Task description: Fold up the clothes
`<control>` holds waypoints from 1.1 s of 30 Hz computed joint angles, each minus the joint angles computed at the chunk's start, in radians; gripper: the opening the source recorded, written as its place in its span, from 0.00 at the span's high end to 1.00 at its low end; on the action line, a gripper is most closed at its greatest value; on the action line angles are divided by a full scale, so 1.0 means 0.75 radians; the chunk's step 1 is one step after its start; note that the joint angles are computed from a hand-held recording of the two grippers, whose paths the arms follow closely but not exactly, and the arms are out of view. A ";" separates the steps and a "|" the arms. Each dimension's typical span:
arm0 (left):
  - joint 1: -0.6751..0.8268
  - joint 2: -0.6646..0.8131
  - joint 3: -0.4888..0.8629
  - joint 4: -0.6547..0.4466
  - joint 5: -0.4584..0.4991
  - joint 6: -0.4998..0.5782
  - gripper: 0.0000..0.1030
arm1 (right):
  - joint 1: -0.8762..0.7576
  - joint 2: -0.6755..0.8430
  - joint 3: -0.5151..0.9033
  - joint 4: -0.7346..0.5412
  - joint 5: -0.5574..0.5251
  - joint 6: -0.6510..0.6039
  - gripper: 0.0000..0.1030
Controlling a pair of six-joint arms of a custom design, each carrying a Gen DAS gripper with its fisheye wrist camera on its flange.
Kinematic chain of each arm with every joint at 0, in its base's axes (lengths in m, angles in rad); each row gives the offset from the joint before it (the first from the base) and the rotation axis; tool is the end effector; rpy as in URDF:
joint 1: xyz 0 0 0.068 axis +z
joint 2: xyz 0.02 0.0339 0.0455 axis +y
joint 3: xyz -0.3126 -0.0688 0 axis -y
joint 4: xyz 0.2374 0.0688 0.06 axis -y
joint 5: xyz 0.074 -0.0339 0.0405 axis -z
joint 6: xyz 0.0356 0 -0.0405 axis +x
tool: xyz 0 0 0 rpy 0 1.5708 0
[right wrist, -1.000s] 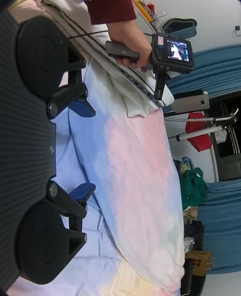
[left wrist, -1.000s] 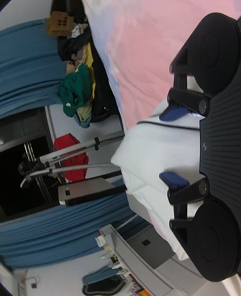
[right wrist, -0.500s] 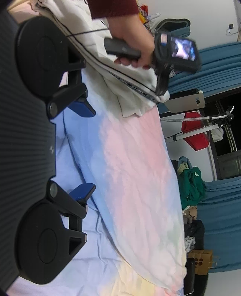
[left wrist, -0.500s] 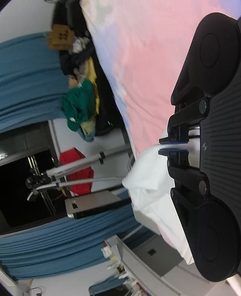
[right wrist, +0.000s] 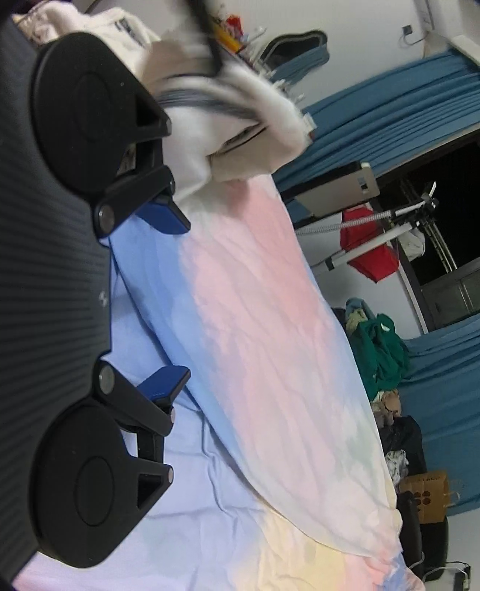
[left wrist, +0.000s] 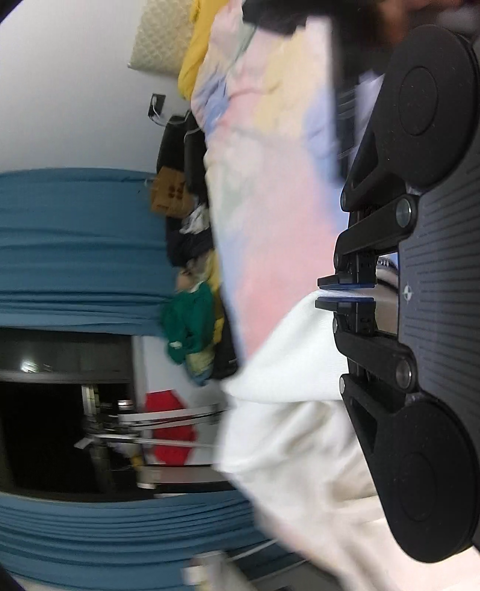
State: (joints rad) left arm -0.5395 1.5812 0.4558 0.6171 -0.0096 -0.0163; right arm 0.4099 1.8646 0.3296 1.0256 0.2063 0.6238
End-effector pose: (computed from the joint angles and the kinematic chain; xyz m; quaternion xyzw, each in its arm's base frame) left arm 0.2365 -0.1412 0.1844 0.2206 0.8335 -0.1350 0.4883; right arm 0.2542 0.1025 0.1245 0.1434 0.8474 0.1716 0.4816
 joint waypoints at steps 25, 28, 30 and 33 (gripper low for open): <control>0.555 0.719 -0.153 0.714 0.840 -0.189 0.96 | -0.075 0.615 1.822 -1.349 -0.785 0.255 0.72; 0.595 0.739 -0.154 0.723 0.906 -0.213 0.96 | -0.070 0.638 1.831 -1.307 -0.877 0.319 0.71; 0.605 0.747 -0.164 0.739 0.913 -0.210 0.96 | -0.065 0.587 1.696 -1.163 -0.858 0.381 0.71; 0.589 0.754 -0.177 0.770 0.888 -0.211 0.96 | -0.073 0.487 1.439 -0.893 -0.836 0.488 0.70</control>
State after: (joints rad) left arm -0.0975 2.1465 0.3230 1.1949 0.6567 -0.1745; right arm 0.3555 2.2300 1.4089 0.3559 -0.4206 0.9901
